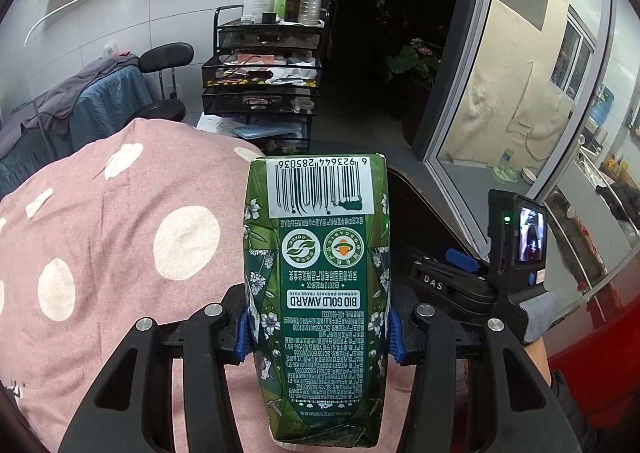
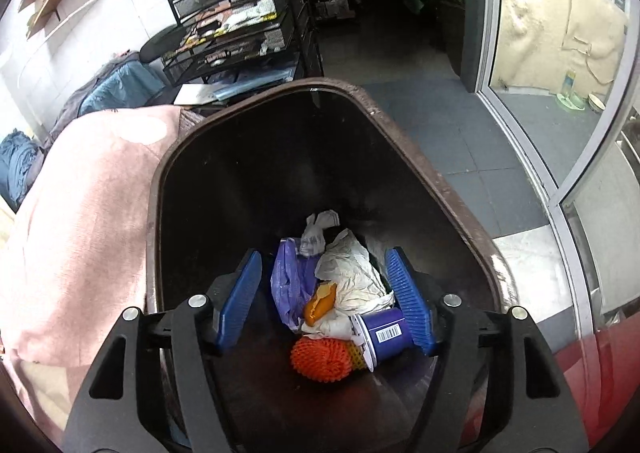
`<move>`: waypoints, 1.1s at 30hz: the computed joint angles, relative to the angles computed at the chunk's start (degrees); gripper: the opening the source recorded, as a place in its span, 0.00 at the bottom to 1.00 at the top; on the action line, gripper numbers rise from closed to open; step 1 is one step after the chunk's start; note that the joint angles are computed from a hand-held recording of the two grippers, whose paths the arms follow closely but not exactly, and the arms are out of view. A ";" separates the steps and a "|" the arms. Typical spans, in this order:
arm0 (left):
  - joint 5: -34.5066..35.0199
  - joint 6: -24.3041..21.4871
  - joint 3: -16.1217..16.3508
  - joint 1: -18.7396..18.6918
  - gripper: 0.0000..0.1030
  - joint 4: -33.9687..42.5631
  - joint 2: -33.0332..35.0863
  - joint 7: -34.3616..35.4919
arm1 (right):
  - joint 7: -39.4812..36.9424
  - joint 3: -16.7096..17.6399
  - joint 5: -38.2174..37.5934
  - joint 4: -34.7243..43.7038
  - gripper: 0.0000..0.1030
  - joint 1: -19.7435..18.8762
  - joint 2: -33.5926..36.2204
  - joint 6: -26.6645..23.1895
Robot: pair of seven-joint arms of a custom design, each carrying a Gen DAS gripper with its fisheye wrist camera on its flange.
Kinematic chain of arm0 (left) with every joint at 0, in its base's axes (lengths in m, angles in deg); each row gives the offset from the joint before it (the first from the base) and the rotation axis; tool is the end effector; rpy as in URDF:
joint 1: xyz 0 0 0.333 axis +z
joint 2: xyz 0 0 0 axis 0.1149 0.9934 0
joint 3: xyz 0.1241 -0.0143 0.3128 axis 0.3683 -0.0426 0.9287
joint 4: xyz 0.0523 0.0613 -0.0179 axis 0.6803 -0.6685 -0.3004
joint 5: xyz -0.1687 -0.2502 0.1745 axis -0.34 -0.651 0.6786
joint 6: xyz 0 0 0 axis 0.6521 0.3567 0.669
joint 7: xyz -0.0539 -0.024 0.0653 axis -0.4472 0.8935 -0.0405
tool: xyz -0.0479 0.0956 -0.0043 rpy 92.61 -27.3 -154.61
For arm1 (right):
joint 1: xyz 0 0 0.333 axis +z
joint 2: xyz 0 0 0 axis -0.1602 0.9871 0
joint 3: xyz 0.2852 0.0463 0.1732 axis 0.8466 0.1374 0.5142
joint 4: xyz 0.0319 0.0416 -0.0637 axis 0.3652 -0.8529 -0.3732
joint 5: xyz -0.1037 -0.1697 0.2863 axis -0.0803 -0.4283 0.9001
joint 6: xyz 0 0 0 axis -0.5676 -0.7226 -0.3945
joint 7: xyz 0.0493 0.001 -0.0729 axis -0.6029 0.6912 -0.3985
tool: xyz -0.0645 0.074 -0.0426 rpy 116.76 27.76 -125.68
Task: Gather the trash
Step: 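Lower the green juice carton into the bin and open the left tool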
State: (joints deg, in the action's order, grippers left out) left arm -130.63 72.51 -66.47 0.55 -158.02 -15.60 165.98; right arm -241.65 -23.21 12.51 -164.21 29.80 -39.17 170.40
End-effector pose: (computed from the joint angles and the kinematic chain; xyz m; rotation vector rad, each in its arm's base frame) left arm 0.5646 -0.1893 0.5962 -0.9265 2.6132 -1.1486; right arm 0.5032 0.3920 0.4736 -0.8530 2.4910 -0.7226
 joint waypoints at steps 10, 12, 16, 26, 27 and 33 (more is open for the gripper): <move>3.71 0.41 -1.77 -2.60 0.48 1.77 2.15 -2.39 | 9.27 1.43 -3.90 -2.55 0.82 2.73 -4.11 -9.17; 5.46 1.46 -2.27 -3.50 0.48 1.99 2.90 -3.31 | 11.63 2.07 -4.60 -3.52 0.84 2.82 -5.22 -11.03; 10.06 1.40 -3.04 -5.21 0.48 3.92 5.43 -7.18 | 14.78 3.47 -5.26 -5.13 0.86 2.49 -7.15 -14.22; 17.02 -3.56 -4.81 -7.70 0.48 9.76 11.37 -13.96 | 17.14 5.47 -5.07 -5.10 0.88 2.36 -8.35 -22.05; 17.77 -4.45 -4.85 -8.02 0.48 10.77 12.20 -15.14 | 17.59 5.61 -5.00 -5.34 0.88 2.36 -8.62 -22.68; 21.45 -4.34 -5.43 -9.45 0.48 12.06 14.42 -17.66 | 20.20 6.53 -4.91 -6.51 0.89 2.32 -9.64 -25.41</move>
State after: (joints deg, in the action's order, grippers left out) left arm -109.18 68.17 -71.90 -8.90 -145.95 -1.18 148.32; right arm -221.44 -16.68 7.60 -170.72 32.11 -48.81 144.99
